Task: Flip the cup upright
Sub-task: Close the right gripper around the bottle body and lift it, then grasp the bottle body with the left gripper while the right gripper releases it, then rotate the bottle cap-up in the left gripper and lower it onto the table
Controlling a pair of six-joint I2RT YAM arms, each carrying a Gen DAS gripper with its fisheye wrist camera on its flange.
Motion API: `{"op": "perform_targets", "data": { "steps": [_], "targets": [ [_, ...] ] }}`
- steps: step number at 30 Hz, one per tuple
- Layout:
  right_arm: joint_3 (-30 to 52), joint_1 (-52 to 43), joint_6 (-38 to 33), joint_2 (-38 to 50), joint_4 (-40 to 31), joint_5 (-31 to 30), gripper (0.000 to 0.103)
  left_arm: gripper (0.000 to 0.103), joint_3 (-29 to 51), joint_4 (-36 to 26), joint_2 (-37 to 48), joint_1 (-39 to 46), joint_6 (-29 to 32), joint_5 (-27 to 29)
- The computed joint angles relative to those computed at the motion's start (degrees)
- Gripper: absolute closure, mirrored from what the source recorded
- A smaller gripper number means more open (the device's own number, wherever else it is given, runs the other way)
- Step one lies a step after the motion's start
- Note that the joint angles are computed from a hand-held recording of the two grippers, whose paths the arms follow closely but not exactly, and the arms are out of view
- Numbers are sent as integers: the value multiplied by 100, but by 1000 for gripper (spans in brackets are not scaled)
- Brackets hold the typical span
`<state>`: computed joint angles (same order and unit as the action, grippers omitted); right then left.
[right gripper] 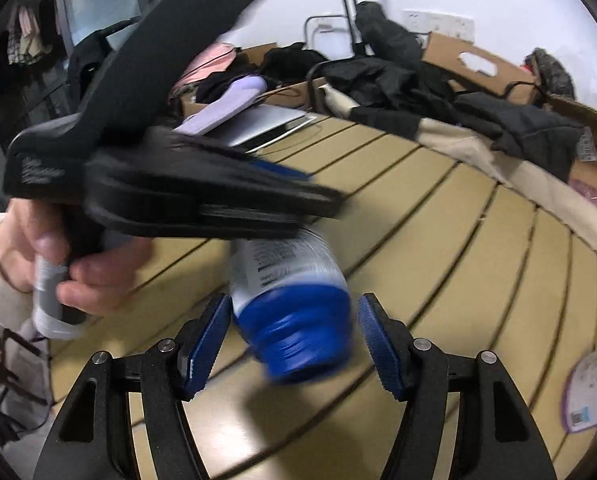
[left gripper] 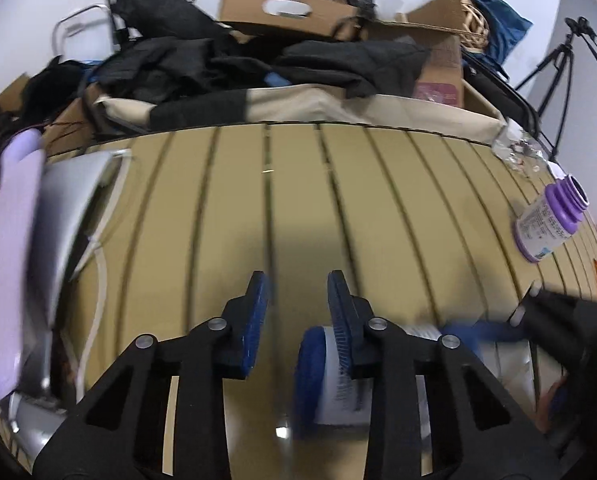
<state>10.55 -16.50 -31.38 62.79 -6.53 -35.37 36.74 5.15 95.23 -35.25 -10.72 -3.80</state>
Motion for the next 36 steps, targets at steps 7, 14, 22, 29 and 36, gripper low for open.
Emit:
{"op": "perform_targets", "data": {
  "steps": [7, 14, 22, 29, 36],
  "targets": [
    [247, -340, 228, 871, 593, -125, 28, 67, -527, 93, -605, 108, 313, -343],
    [617, -1021, -62, 688, -26, -245, 28, 14, 315, -1174, -401, 10, 127, 758],
    [1052, -1582, -604, 726, -688, -410, 30, 44, 915, -1413, 640, -178, 6, 748],
    [2936, -1716, -722, 1602, -2627, -2046, 27, 44, -381, 1238, -776, -66, -29, 248],
    [5401, -1167, -1439, 3344, -5401, -3154, 21, 44, -837, 2857, -1155, -464, 300, -69]
  ]
}}
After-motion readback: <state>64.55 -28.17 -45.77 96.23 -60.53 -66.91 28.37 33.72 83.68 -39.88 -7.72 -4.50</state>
